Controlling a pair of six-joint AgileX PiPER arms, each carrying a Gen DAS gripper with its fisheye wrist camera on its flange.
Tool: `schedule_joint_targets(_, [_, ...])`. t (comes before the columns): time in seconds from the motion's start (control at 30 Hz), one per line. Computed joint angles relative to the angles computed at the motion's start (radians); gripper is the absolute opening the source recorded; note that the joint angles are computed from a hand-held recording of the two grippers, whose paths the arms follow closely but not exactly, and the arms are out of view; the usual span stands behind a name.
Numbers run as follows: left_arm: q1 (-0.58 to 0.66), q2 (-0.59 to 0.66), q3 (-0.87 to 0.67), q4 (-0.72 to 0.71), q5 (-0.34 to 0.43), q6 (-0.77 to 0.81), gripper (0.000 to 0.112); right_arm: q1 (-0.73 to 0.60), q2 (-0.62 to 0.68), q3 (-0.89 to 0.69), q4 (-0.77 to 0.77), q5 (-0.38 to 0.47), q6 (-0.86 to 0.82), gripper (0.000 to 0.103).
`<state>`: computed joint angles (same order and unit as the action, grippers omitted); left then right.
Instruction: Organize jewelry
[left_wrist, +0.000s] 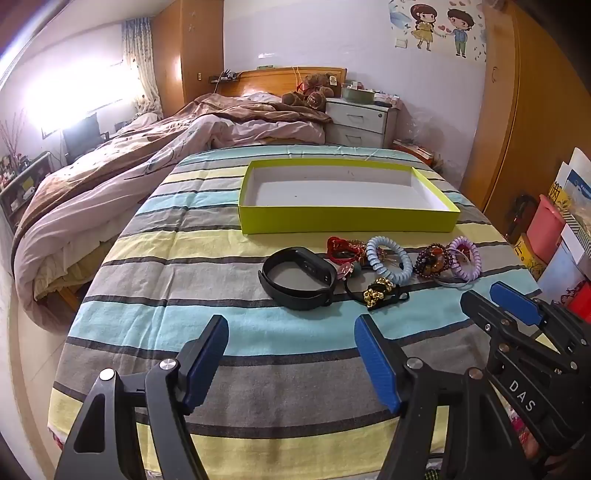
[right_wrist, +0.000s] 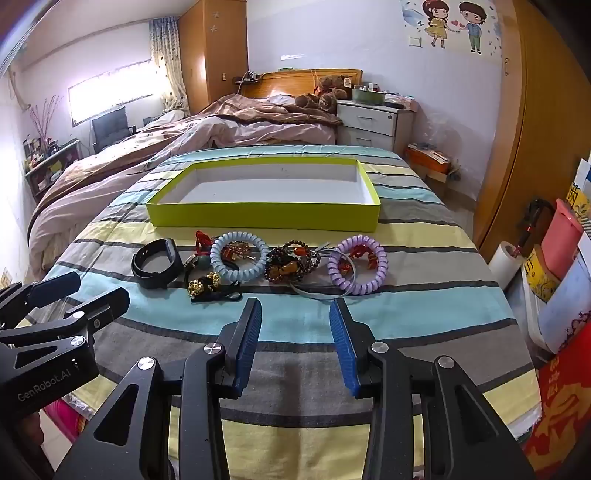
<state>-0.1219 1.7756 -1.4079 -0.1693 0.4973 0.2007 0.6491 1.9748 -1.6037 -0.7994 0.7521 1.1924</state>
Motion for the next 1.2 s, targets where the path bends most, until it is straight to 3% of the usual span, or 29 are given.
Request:
schedule_joint_targets(0.6, [0.006, 0.01, -0.032, 0.059, 0.049, -0.065, 0.07, -0.001, -0.018, 0.027, -0.027, -0.02, 0.044, 0.04])
schedule_joint_targets(1.2, [0.006, 0.002, -0.028, 0.058, 0.045, -0.067, 0.07, -0.005, -0.027, 0.032, -0.02, -0.022, 0.037, 0.04])
